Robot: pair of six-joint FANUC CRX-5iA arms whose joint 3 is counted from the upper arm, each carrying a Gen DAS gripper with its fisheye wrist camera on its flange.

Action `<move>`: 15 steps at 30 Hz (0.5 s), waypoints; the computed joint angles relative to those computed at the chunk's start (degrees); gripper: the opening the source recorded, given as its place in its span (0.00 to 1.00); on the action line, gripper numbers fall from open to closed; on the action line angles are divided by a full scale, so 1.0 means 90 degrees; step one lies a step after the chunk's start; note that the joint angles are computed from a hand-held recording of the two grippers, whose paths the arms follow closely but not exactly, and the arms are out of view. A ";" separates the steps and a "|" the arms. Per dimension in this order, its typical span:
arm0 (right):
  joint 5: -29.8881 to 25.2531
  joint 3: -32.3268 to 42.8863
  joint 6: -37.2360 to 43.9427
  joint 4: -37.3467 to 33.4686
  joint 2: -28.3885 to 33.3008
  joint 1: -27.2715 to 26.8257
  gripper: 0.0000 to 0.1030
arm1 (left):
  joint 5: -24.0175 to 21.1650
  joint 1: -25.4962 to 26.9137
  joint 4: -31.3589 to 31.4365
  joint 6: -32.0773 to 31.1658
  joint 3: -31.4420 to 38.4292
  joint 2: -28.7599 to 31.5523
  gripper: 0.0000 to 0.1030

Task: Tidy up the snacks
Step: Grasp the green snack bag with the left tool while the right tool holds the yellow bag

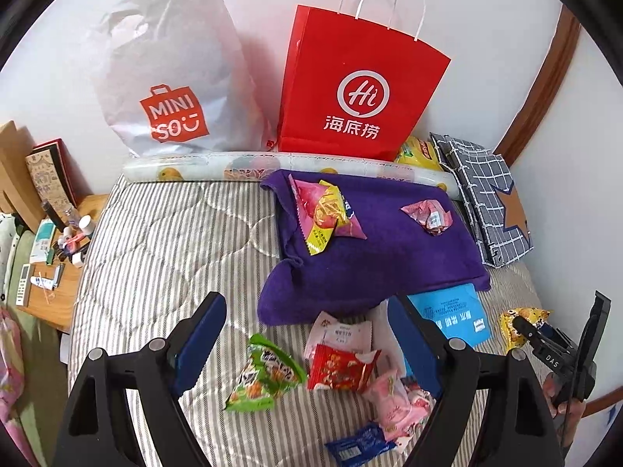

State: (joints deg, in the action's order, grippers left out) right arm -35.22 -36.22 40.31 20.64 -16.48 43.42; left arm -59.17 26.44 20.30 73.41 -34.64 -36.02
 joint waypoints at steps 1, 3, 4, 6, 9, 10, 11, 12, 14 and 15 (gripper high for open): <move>-0.0004 -0.0039 -0.0048 0.0036 -0.0050 0.0036 0.64 | -0.0033 0.0034 0.0006 -0.0015 -0.0028 -0.0050 0.81; -0.0023 -0.0101 -0.0136 0.0095 -0.0137 0.0114 0.64 | -0.0129 0.0124 0.0016 -0.0043 -0.0077 -0.0155 0.81; -0.0047 -0.0137 -0.0209 0.0146 -0.0179 0.0163 0.64 | -0.0159 0.0165 0.0042 -0.0074 -0.0101 -0.0201 0.81; -0.0068 -0.0177 -0.0272 0.0177 -0.0232 0.0223 0.64 | -0.0237 0.0242 0.0047 -0.0127 -0.0146 -0.0323 0.81; -0.0091 -0.0257 -0.0399 0.0244 -0.0332 0.0328 0.64 | -0.0313 0.0311 0.0049 -0.0192 -0.0179 -0.0429 0.81; -0.0096 -0.0275 -0.0432 0.0262 -0.0356 0.0356 0.64 | -0.0331 0.0328 0.0049 -0.0211 -0.0189 -0.0458 0.81; -0.0097 -0.0297 -0.0466 0.0284 -0.0386 0.0387 0.64 | -0.0359 0.0357 0.0045 -0.0236 -0.0201 -0.0497 0.81; -0.0102 -0.0320 -0.0506 0.0317 -0.0419 0.0423 0.64 | -0.0378 0.0373 0.0029 -0.0242 -0.0208 -0.0526 0.81; -0.0138 -0.0334 -0.0544 0.0366 -0.0462 0.0483 0.64 | -0.0427 0.0418 0.0034 -0.0269 -0.0236 -0.0588 0.81; -0.0150 -0.0354 -0.0588 0.0422 -0.0491 0.0514 0.64 | -0.0453 0.0442 0.0045 -0.0287 -0.0248 -0.0608 0.81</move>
